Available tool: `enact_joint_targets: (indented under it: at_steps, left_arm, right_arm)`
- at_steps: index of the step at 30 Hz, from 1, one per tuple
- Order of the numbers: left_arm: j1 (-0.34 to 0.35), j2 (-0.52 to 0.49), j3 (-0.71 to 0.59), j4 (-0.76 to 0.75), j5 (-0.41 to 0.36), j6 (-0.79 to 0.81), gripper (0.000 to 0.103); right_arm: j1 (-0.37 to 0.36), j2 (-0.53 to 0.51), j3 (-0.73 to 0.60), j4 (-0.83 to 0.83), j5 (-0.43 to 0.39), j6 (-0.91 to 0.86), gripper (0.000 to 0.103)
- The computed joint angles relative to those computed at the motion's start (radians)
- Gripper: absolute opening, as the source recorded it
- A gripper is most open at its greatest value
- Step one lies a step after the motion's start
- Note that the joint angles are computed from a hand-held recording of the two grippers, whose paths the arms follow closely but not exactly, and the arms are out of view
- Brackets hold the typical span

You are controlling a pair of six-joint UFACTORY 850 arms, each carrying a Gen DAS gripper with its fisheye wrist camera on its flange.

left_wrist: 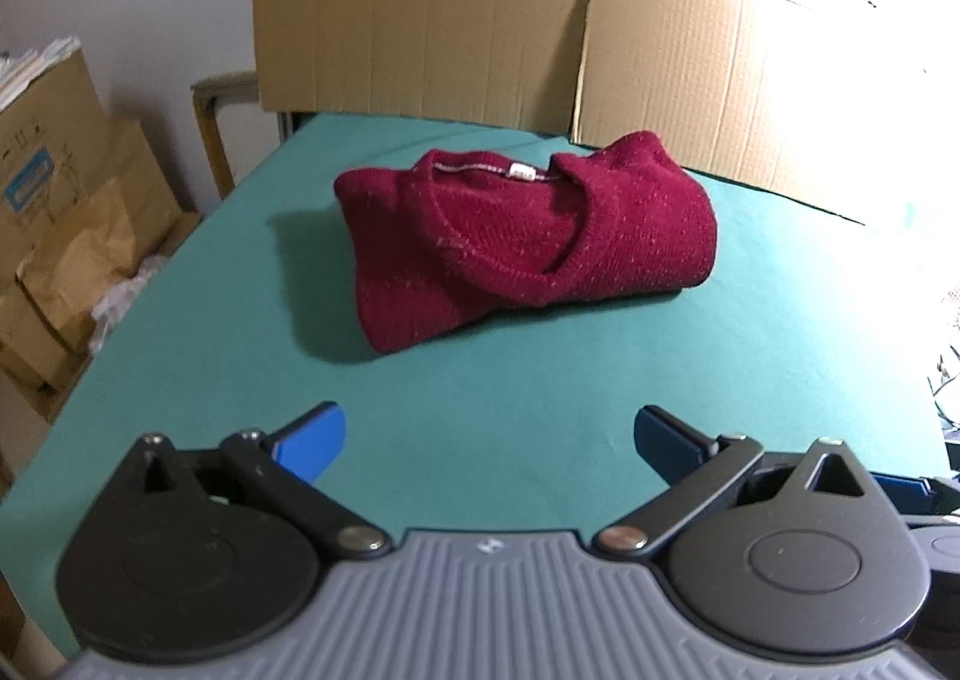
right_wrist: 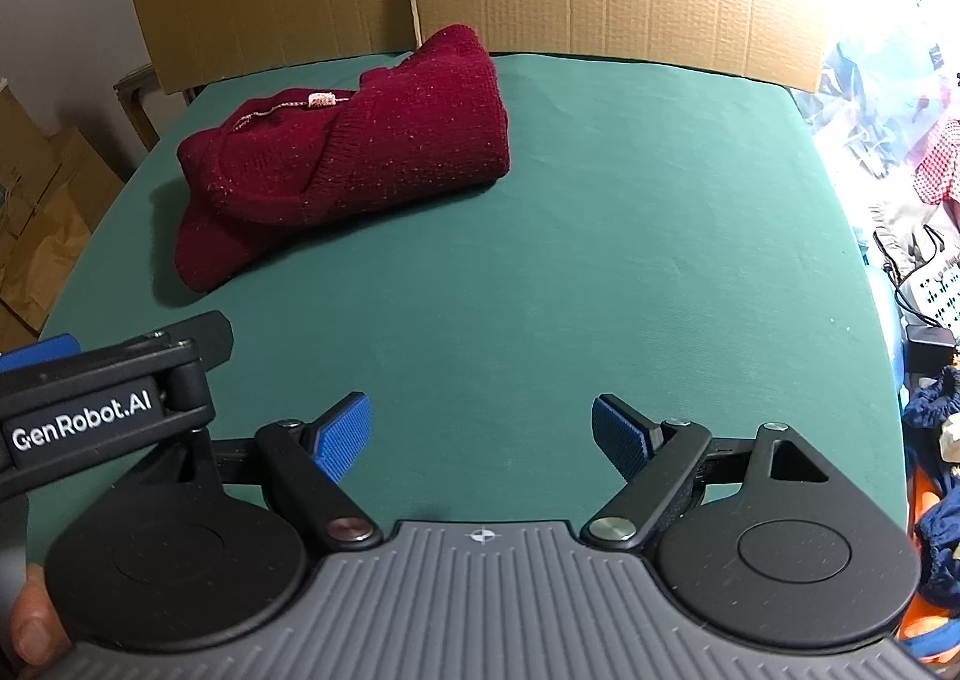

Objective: Fold clothes

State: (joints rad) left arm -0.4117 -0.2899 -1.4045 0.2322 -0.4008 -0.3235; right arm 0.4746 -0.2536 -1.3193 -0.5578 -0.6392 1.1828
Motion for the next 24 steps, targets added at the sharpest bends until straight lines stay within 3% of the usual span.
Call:
enact_joint_targets:
  at_steps: [9,15,24]
  left_arm:
    - [0.010,-0.024,-0.027,-0.060,-0.034,0.082,0.103]
    - [0.007,-0.026,-0.026,-0.010,-0.025,0.071,0.103]
    - [0.030,-0.034,-0.038,-0.128,-0.015,0.232,0.103]
  right_arm:
    - [0.003,-0.007,-0.004,-0.009,-0.014,0.035,0.083]
    - [0.007,-0.012,-0.009,-0.020,-0.037,0.073,0.083]
    - [0.025,-0.028,-0.027,-0.048,-0.070,0.132,0.083]
